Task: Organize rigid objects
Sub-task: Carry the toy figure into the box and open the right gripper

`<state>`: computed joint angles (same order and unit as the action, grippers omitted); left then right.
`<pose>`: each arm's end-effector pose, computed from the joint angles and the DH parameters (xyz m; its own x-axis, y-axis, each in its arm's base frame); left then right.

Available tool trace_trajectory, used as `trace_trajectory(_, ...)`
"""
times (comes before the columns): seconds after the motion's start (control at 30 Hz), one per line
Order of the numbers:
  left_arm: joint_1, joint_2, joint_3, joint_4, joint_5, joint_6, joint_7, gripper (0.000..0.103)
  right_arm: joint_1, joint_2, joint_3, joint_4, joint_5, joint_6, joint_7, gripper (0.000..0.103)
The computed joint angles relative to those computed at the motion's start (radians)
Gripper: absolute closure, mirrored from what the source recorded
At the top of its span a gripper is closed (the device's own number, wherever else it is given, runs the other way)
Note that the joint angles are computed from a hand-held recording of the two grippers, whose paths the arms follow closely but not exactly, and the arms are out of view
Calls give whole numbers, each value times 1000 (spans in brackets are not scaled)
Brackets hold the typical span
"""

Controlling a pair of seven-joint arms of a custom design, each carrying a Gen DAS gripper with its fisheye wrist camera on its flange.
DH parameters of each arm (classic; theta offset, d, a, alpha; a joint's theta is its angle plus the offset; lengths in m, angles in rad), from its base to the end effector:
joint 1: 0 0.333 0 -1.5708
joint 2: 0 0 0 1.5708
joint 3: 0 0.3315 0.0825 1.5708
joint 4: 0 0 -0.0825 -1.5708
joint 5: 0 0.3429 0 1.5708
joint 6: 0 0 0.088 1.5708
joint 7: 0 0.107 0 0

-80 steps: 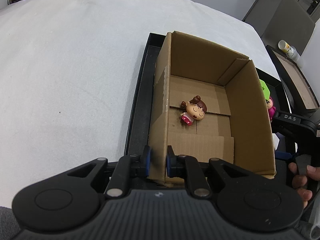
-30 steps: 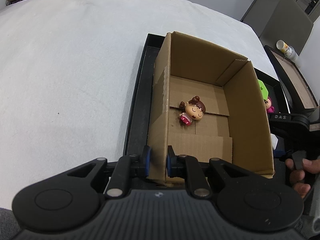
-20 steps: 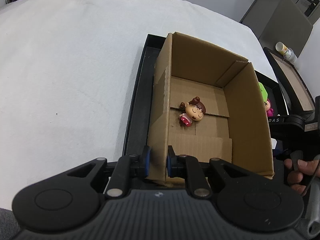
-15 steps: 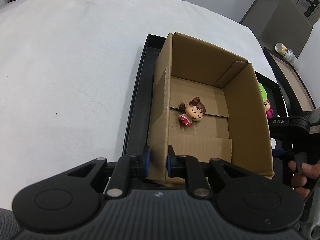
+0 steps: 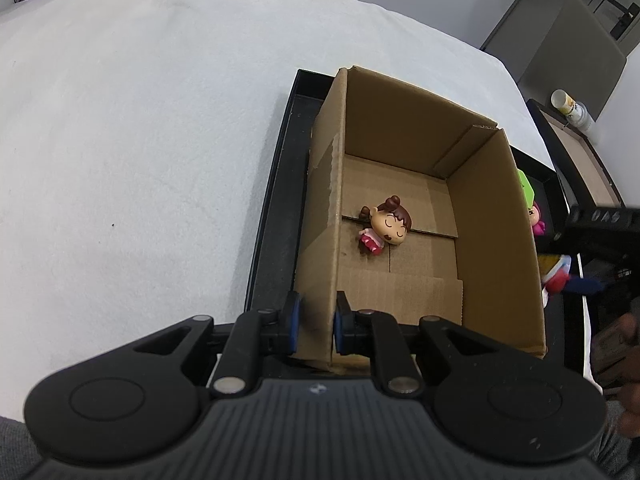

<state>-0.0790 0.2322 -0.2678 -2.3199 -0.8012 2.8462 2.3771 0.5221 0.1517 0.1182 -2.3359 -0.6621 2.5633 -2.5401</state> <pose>0.5005 -0.1378 0.3134 -0.4201 -0.8746 0.2423 -0.8690 0.3107 -0.3851 0.3949 0.3052 0.3250 -0.8035 -0.5656 -0.1858 -0.4984 0.8098 -0.3096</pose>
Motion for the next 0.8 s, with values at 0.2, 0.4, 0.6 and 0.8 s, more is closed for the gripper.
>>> trace_trajectory(0.2, 0, -1, 0, 0, -2, -1, -1, 88, 17, -9, -3, 62, -92, -92, 12, 43)
trace_trajectory(0.4, 3, 0, 2, 4, -9, -10, -5, 88, 19, -10, 7, 119, -153, -143, -19, 43)
trace_trajectory(0.6, 4, 2, 4, 9, -14, -20, -7, 87, 23, 10, 9, 160, -189, -122, -41, 43)
trace_trajectory(0.8, 7, 3, 4, 10, -25, -25, -1, 87, 33, 46, -1, 199, -230, -63, -82, 43)
